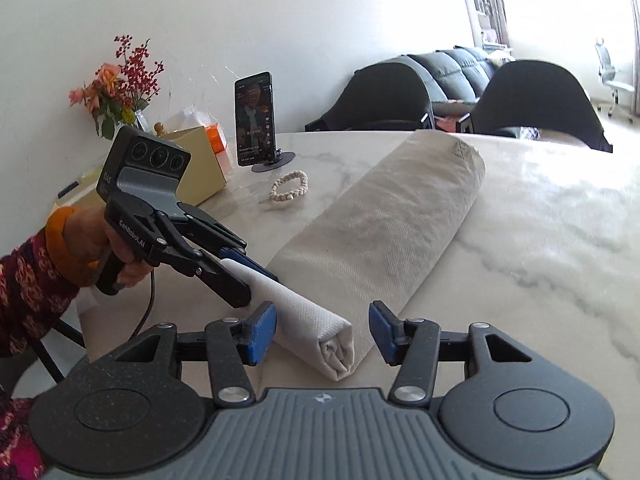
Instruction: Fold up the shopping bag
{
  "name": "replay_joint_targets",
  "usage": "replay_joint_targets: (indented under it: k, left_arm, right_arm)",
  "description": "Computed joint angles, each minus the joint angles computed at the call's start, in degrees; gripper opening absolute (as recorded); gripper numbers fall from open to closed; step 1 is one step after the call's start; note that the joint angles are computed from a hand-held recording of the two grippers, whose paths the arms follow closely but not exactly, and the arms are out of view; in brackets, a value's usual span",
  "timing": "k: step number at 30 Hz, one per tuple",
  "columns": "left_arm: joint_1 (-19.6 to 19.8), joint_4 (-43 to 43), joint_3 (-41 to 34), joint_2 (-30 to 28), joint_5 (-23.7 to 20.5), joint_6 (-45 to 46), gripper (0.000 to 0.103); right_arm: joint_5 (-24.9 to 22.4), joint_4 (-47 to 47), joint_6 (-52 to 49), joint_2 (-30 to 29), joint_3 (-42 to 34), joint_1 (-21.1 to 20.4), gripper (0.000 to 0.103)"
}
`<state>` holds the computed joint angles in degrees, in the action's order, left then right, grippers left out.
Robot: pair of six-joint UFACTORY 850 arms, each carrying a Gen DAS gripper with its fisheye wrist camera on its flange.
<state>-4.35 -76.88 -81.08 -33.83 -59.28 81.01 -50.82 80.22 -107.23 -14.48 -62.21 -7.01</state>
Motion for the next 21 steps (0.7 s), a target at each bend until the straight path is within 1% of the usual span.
replay_joint_targets:
  k: [2,4,5,7,15,17,19,21]
  left_arm:
    - [0.07,0.15,-0.25,-0.18,-0.22,-0.19,0.039]
    - [0.07,0.16,-0.42,-0.34,-0.34,-0.26,0.039]
    - [0.1,0.11,-0.47,-0.4,-0.43,-0.26,0.039]
    - [0.12,-0.13,-0.45,-0.46,-0.52,-0.25,0.038]
    - [1.11,-3.48,1.5,-0.29,-1.16,2.92,0.035]
    - [1.03,-4.83,2.94,0.67,0.04,5.63,0.035]
    - [0.65,-6.92,5.14,2.37,2.57,9.31,0.035]
    - [0.41,-9.76,7.53,4.23,4.96,11.74,0.039]
  right_arm:
    - [-0.23,1.32,-3.69,0.24,0.37,0.3,0.047]
    - [-0.31,0.66,-5.38,0.26,0.28,0.66,0.036]
    - [0.57,0.5,-6.27,0.37,0.43,1.07,0.036]
    - [0.85,0.66,-6.84,-0.01,0.21,1.21,0.034]
    - [0.74,-3.38,5.63,-2.88,-3.75,1.25,0.032]
    - [0.94,-3.87,6.72,-3.39,-4.34,1.32,0.032]
    - [1.34,-4.02,6.97,-3.8,-4.75,1.42,0.032]
    - [1.5,-4.04,7.33,-4.09,-5.0,1.45,0.032]
